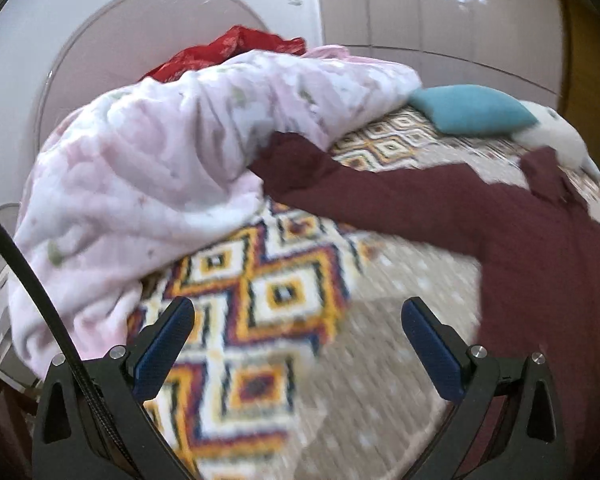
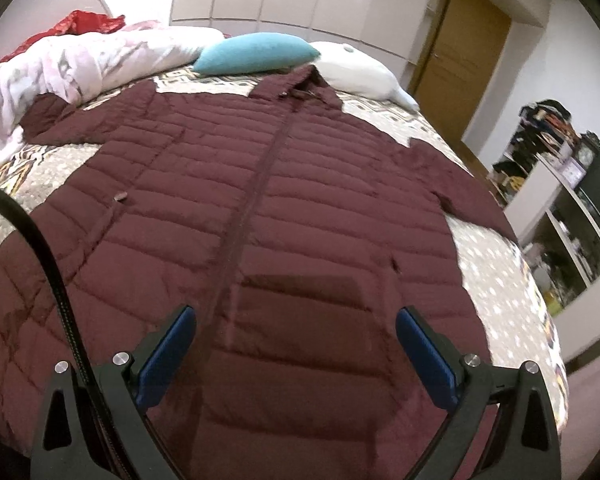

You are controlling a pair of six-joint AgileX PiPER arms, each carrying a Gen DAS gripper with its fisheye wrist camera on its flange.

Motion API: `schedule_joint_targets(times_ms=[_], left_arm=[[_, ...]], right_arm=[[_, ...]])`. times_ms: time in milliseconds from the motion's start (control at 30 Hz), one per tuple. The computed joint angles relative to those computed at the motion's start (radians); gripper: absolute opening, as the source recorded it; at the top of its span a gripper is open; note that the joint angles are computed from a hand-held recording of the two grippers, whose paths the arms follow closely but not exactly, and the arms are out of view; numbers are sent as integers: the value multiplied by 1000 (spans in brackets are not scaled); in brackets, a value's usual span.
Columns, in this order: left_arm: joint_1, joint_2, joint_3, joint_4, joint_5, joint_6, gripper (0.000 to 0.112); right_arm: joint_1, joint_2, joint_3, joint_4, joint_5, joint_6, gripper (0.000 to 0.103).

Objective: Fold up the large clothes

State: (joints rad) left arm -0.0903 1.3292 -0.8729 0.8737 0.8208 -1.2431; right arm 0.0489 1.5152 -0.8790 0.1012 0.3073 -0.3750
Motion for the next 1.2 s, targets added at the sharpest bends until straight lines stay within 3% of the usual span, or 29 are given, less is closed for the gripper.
schedule_joint_targets(times_ms=[133, 167, 267, 367, 433, 533, 767, 867, 933, 967, 1000, 1067, 1200], left_arm=[[269, 178, -162, -168, -153, 259, 103], [312, 219, -205, -214, -171, 314, 102], [435, 379, -372, -382, -208, 481, 87], [482, 502, -490, -437, -224, 525, 85], [490, 624, -616, -375, -199, 485, 85], [515, 758, -768, -405, -172, 527, 85], [579, 1004, -1057, -852, -119, 853, 85], [572, 1070, -1143, -901, -85, 884, 84], [548, 1094, -1181, -821, -92, 813, 65], [534, 1113, -1220, -769, -62, 764, 39], [527, 1127, -1256, -737, -27, 722, 22], [527, 1107, -1239, -773, -37, 712, 11], [457, 982, -1122, -675, -65, 640, 8]], right_arm=[[14, 96, -39, 164, -31, -145, 102], [16, 125, -49, 193, -38, -171, 102], [5, 193, -69, 325, -37, -298, 102], [-26, 233, -76, 537, -19, -513, 102], [-45, 250, -84, 635, 4, -608, 103], [-51, 257, -75, 713, 1, -685, 103], [-33, 254, -60, 708, -36, -679, 103], [-28, 255, -64, 686, -40, -655, 103], [-26, 255, -63, 681, -42, -650, 103], [-27, 256, -64, 679, -42, -649, 103], [-26, 257, -66, 675, -42, -644, 103], [-28, 256, -64, 693, -41, -661, 103], [-40, 259, -66, 737, -24, -706, 103]])
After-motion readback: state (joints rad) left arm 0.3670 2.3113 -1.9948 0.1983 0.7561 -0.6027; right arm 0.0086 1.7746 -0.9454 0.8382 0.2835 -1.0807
